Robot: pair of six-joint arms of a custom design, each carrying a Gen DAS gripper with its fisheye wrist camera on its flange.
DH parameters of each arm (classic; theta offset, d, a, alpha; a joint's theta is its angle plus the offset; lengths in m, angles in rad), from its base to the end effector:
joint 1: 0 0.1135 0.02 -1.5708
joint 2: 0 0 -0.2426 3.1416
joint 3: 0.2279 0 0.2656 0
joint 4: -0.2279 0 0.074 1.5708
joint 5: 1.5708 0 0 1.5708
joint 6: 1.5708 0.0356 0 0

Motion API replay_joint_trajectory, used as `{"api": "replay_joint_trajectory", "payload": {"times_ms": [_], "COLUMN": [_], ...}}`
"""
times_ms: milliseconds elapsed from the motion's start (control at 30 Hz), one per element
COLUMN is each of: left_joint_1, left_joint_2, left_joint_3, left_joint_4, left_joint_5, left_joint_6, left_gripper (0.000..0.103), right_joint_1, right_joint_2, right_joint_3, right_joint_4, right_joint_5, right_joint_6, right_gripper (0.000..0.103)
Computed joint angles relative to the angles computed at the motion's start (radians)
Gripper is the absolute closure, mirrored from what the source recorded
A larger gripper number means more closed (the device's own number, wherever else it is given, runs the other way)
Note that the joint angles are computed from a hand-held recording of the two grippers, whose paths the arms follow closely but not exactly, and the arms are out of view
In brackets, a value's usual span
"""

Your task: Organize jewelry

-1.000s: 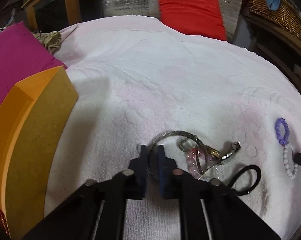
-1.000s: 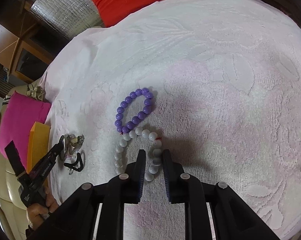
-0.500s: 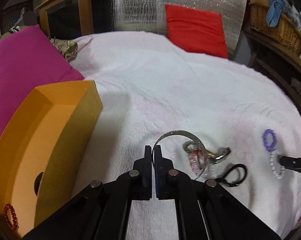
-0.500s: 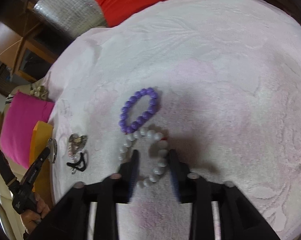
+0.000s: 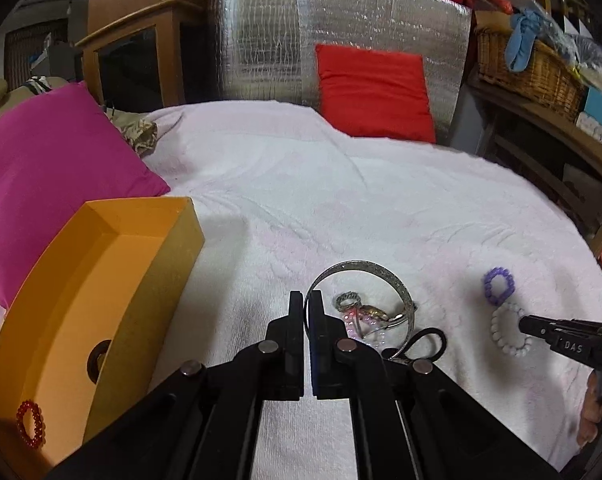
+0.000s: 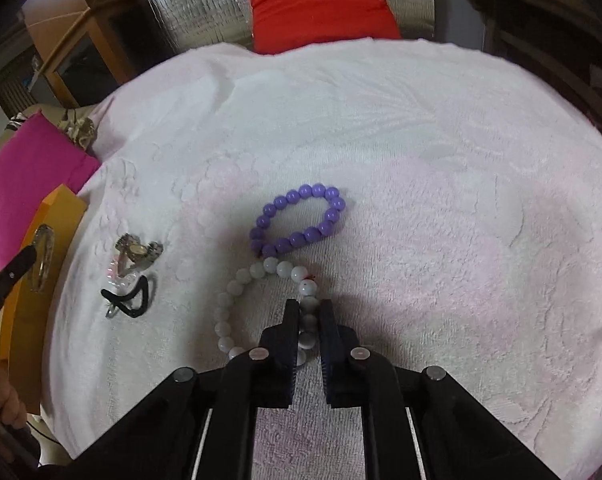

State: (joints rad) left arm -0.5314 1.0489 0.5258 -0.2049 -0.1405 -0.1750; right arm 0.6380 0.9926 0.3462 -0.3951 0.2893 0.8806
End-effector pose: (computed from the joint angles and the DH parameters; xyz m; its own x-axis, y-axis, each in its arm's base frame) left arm 0.2049 -0.1146 0.1738 -0.6365 0.1742 -0.7513 0.3055 0.9514 -0.0382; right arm 0.1544 0.1018 0.1154 -0.7924 0.3325 -0.5114 0.2449 0.9412 0.2326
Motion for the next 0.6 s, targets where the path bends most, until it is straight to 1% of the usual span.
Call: {"api": "replay_joint_trajectory", "payload": {"times_ms": [67,167,267,333,500,600], "left_joint_1": [-0.005,-0.012,-0.007,0.001,0.033,0.028], "left_joint_2": [-0.061,-0.103,-0.102,-0.09,-0.047,0.023], "left_joint_3": [-0.018,-0.035,-0.043,-0.045,-0.043,-0.025], "left_joint_4": [-0.022,-0.036,-0.038,-0.035,-0.023,-0.018], "left_joint_5": [-0.009,-0.02,-0.016,-0.017,-0.02,-0.039], "left_joint_6": [-0.009,-0.014,-0.02,-0.019,-0.011,-0.001], "left_gripper": [0.101,0.101,0.101,0.101,0.101,0.101], "right_joint_1": [0.028,0.103,0.181,0.211,0.226,0.204], "right_joint_2": [-0.044,-0.099,-0.08,-0.052,-0.038,-0.029], "right_joint_3": [-0.007,-0.001,0.03,0.052,0.064,0.065], "right_joint_4": [0.003,-0.005,-0.008,-0.008,0.004,0.005], "right_joint_5": [0.033,0.114,0.198,0.229,0.244,0.21], "right_joint_6": [-0.002,0.008,0.032,0.052,0.071,0.069], "right_gripper": [0.092,0.092,0.092,0.092,0.092,0.092]}}
